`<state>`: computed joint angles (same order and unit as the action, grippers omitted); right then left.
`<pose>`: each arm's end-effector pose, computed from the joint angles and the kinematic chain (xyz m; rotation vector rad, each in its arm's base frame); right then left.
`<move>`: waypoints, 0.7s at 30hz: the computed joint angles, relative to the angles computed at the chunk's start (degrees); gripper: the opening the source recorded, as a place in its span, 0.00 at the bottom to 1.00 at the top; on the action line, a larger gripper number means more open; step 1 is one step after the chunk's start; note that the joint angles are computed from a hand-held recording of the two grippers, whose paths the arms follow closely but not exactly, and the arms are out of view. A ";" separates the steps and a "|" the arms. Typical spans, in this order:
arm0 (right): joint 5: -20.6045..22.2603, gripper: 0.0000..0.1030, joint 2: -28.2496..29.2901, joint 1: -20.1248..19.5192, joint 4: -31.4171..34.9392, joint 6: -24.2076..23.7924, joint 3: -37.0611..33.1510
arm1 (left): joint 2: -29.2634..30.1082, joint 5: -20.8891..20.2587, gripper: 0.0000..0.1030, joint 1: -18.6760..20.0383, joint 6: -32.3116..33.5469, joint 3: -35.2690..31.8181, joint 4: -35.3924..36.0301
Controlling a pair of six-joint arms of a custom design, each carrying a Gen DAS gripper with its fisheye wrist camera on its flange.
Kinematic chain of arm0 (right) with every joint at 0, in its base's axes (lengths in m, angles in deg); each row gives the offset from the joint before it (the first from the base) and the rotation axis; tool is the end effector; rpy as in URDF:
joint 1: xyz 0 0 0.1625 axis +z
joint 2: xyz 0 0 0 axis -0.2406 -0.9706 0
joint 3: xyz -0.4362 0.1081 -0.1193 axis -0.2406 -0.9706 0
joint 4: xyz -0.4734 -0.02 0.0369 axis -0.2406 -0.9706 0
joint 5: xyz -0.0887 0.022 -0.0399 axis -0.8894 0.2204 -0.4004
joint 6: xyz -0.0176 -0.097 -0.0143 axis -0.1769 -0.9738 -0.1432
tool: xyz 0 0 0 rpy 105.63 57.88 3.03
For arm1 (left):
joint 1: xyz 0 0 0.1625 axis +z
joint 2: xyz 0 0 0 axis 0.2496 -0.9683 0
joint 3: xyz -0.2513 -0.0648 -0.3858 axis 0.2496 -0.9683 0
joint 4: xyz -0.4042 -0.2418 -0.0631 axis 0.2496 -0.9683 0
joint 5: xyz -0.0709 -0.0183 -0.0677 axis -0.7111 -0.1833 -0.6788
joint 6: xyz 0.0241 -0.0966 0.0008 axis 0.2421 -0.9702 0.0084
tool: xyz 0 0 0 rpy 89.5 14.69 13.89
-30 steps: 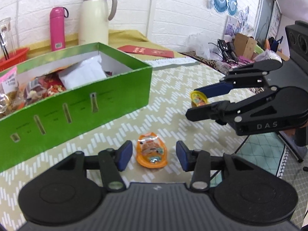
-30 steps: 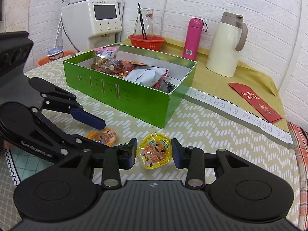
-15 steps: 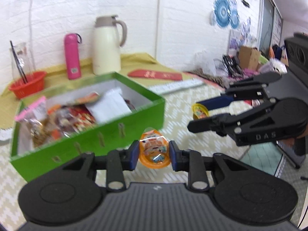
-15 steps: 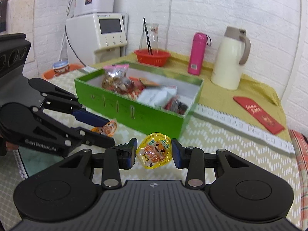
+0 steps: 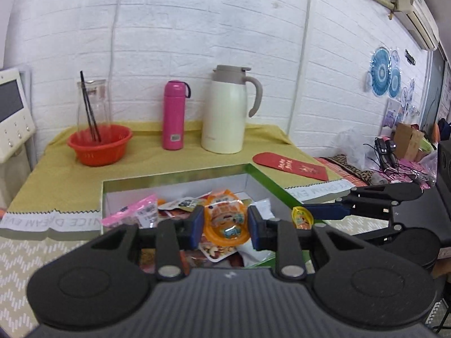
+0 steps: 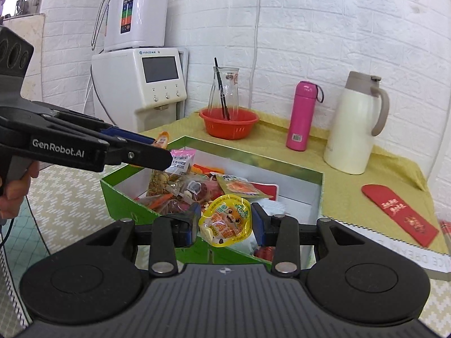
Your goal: Organize snacks
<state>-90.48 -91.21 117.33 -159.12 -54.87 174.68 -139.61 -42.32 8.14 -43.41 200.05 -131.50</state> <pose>0.1918 -0.3006 0.1850 1.1835 -2.2091 1.1079 -0.2337 -0.3222 0.1894 0.9418 2.3522 -1.2053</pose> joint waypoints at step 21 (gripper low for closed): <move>-3.15 1.00 7.13 2.06 -9.04 0.62 0.27 | 4.03 9.86 0.92 0.73 -4.67 1.33 -2.45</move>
